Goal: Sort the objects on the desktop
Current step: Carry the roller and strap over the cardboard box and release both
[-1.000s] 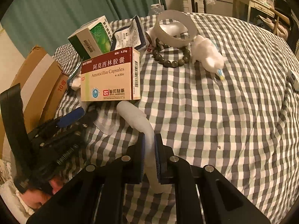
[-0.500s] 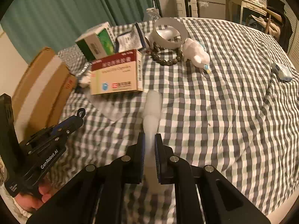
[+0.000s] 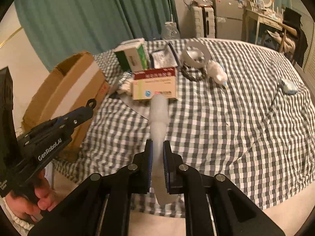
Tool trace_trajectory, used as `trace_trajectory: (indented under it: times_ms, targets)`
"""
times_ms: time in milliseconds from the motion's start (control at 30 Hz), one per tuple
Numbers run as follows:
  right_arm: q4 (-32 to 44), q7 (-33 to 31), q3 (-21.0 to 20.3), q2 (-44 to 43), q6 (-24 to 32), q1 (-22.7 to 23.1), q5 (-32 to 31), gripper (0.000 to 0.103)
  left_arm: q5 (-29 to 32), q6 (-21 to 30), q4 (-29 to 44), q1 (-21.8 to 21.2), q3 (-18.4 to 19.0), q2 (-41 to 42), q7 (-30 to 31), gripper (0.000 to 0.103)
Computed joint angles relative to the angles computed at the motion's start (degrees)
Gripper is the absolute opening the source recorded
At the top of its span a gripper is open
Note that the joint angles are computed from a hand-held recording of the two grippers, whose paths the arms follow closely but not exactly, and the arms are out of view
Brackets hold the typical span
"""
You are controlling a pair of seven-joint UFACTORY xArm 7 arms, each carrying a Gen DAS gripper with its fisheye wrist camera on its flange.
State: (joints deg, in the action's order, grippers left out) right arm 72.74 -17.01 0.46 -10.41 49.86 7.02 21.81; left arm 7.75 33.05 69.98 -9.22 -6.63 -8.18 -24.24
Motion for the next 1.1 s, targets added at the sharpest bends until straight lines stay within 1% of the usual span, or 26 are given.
trace_trajectory:
  times_ms: [67, 200, 300, 467, 667, 833, 933, 1100]
  targets:
    - [0.51, 0.59, 0.75, -0.57, -0.07, 0.47, -0.63, 0.009, -2.21, -0.14, 0.25, -0.09, 0.86, -1.21, 1.73, 0.009]
    - [2.43, 2.33, 2.2, -0.82, -0.17, 1.67, -2.93, 0.009, -2.86, 0.62, 1.49, 0.84, 1.5, -2.79, 3.64, 0.009]
    - [5.04, 2.93, 2.85, -0.16, 0.38, 2.97, -2.94, 0.009, -4.41, 1.56, 2.84, 1.58, 2.47, -3.66, 5.89, 0.009]
    - [11.45, 3.56, 4.48, 2.76, 1.25, 5.23, -3.17, 0.009, -5.5, 2.71, 5.04, 4.02, 4.13, -4.84, 8.03, 0.009]
    - [21.0, 4.73, 6.99, 8.48, 2.99, 8.1, -2.94, 0.009, -4.88, 4.6, 6.83, 7.52, 5.89, -5.33, 10.5, 0.009]
    - [28.91, 6.95, 9.16, 14.55, 3.9, 10.79, -5.34, 0.009, -5.76, 5.21, 6.51, 9.74, 7.43, -5.47, 12.69, 0.009]
    - [34.24, 9.35, 9.97, 19.21, 5.6, 12.57, -7.83, 0.009, -5.9, 5.38, 5.37, 11.09, 8.16, -5.7, 13.71, 0.009]
    - [40.79, 11.38, 10.66, 25.75, 8.39, 13.8, -6.53, 0.009, -6.39, 5.75, 2.55, 12.72, 8.91, -6.04, 14.63, 0.009]
